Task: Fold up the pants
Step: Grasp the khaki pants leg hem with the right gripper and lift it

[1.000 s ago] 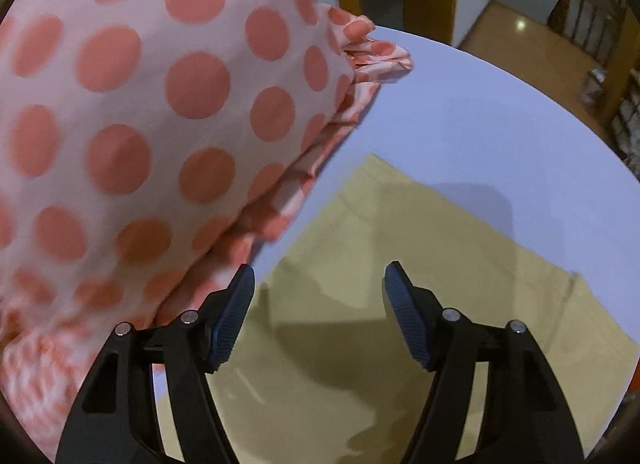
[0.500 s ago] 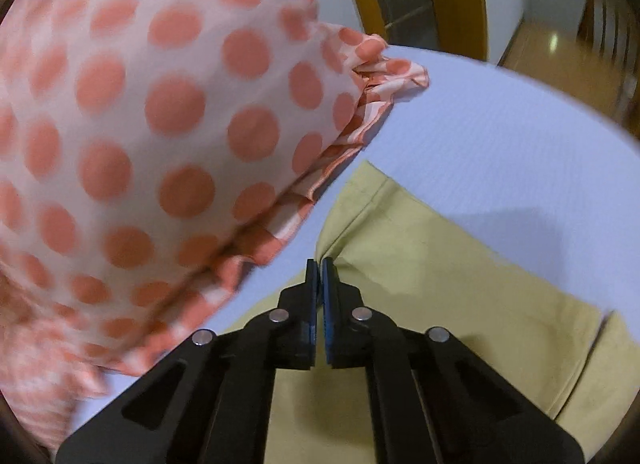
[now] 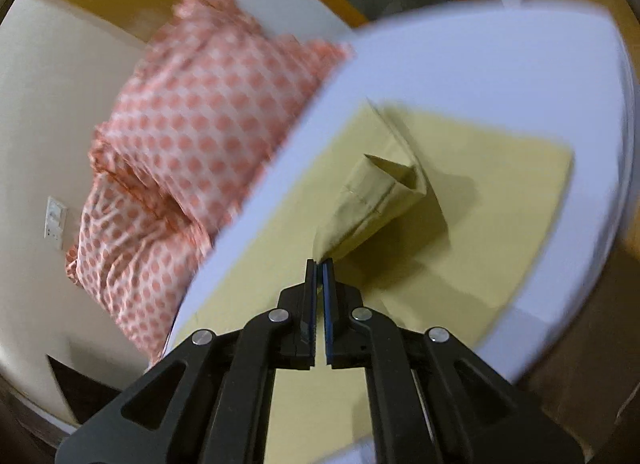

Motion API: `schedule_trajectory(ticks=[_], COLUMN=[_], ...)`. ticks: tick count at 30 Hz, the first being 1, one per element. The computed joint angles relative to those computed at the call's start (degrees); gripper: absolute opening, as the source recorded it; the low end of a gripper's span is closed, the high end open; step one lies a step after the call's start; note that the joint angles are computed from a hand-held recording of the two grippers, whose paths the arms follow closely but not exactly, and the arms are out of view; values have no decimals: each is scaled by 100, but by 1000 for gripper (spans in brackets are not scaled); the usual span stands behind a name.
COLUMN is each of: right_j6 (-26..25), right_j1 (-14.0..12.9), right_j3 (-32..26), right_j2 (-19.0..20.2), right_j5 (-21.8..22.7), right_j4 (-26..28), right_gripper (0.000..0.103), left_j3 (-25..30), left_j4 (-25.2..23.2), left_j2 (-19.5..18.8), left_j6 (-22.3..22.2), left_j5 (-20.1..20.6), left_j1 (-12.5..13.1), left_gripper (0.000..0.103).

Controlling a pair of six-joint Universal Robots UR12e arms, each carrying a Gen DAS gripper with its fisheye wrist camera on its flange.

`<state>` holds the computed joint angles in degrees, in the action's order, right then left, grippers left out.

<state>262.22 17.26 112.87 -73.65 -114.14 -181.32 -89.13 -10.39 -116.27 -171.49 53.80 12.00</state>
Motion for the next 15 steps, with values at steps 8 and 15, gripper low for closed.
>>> schedule_trajectory(ticks=[8, 15], right_j6=[266, -299], right_j1=[-21, 5], right_j3=[-55, 107], right_j2=[66, 160], right_j5=[103, -525], right_j4=[86, -1115], right_gripper=[35, 3], left_j3=[594, 1739], left_j4=[-717, -2032], left_j2=[-286, -895], left_j6=[-331, -615], left_j5=[-78, -315], left_j1=[30, -101], left_gripper=[101, 100])
